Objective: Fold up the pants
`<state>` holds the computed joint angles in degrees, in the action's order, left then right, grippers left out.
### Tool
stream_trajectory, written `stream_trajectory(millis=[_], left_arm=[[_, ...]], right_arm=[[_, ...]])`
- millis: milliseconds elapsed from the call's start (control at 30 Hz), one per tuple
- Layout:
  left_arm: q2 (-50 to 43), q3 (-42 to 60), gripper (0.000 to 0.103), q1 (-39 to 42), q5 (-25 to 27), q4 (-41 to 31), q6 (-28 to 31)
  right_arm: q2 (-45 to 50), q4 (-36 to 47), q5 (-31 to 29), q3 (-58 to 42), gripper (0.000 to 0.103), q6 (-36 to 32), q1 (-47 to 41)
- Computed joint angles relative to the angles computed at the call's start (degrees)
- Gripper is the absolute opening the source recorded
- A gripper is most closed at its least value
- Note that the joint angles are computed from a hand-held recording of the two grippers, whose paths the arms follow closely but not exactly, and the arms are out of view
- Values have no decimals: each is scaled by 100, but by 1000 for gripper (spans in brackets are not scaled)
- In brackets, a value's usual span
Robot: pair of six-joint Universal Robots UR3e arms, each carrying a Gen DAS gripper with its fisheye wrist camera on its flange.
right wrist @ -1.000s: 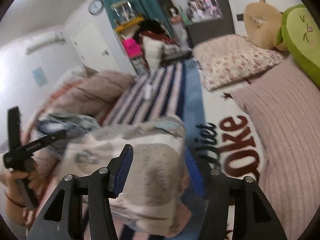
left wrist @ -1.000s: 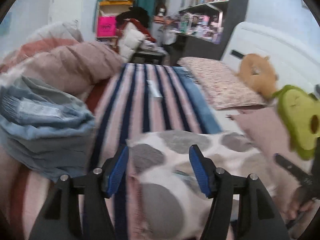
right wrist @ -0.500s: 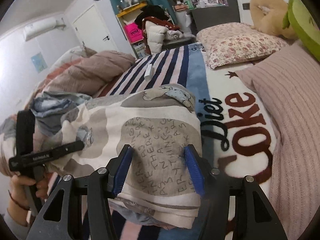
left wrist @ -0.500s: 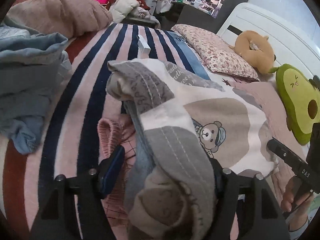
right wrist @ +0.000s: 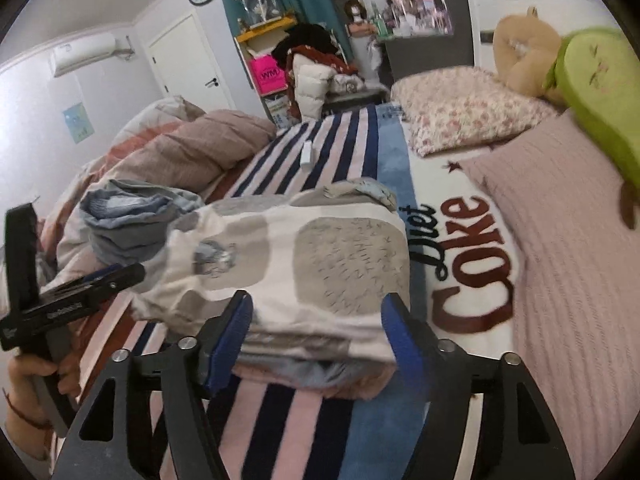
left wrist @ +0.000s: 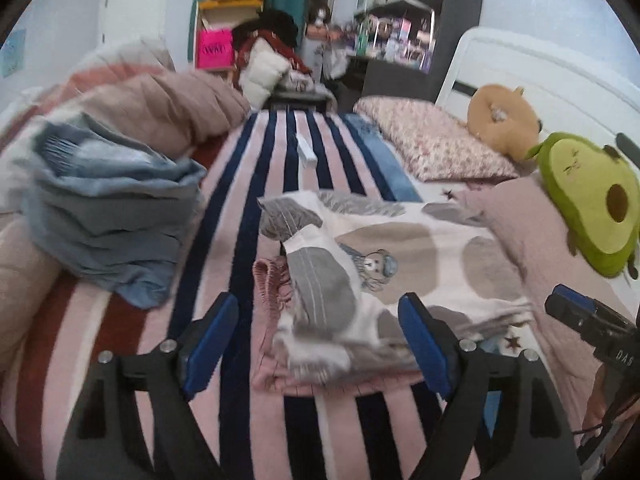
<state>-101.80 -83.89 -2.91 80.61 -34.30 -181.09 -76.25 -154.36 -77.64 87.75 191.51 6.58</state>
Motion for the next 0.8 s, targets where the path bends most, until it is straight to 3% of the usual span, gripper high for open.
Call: stream_trajectory(millis=[100,267,400,500,600,667,700,733,800], left_arm=[[971,-867,82,-91,145,257,22],[3065,-2228,86,-301,513,288,60],[4673,-2895,97,-627,997,-30,-94],[5494,-3289,101,-1196,1713,-92,-363],[6015,-3681,102,-1745,2373,-79,-664],[5951,-3921,102,-2333,3099,270,-871],[5928,-3955,102,-2375,3192,323,-840],[5836,-3921,102,-2400,3279,356,-766],[5449,-3934,102,-2901,3939,758,-761]], right_arm=[[-804,-52,-318,569,66,-169,358],[-2246,-302,-818,1531,76,-187,1136],[-2993,-303,-1643,1815,87,-34,2191],[-3109,-628,-2857,1944,95,151,3469],[-2872,-1334,-4051,2197,98,294,4554],[-2717,-1893,-4465,2407,102,173,4943],[-2591,-2238,-4716,2529,102,102,5121],[-2454,-2346,-4870,2551,102,-4,5254],[-2369,-2122,-4790,2478,102,-93,5238]])
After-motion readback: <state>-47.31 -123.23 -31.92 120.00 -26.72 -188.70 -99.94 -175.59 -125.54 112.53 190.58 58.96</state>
